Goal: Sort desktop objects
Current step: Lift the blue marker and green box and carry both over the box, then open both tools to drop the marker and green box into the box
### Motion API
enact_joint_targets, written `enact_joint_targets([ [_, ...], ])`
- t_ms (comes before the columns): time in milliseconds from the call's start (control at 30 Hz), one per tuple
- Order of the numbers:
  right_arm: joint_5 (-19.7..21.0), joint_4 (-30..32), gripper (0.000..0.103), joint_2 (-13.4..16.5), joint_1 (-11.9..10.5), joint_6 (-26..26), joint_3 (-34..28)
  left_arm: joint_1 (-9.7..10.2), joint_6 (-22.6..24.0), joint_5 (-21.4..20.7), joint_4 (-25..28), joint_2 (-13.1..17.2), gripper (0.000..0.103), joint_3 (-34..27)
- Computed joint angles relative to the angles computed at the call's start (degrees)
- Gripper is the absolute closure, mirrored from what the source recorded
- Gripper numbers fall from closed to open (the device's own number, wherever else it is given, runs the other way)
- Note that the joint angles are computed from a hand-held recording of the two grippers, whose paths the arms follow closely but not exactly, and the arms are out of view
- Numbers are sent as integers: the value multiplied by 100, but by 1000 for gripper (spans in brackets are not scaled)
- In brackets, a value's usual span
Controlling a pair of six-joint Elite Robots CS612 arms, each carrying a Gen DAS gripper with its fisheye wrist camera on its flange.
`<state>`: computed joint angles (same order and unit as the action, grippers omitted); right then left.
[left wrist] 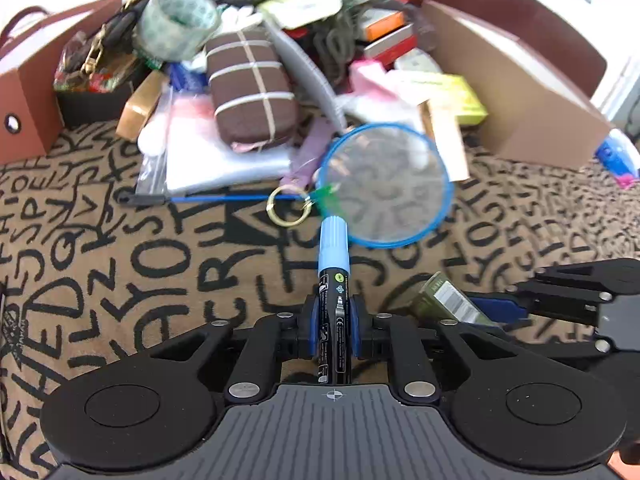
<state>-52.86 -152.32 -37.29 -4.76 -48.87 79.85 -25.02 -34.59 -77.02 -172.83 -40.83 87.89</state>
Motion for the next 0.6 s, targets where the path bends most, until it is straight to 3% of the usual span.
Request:
enact_joint_targets([
  [300, 436, -448, 78, -60, -157, 409, -33, -45, 235, -153, -637, -68, 91, -141],
  [600, 719, -1249, 78, 214, -335, 1488, -749, 3, 682, -583, -881, 369, 91, -1340],
])
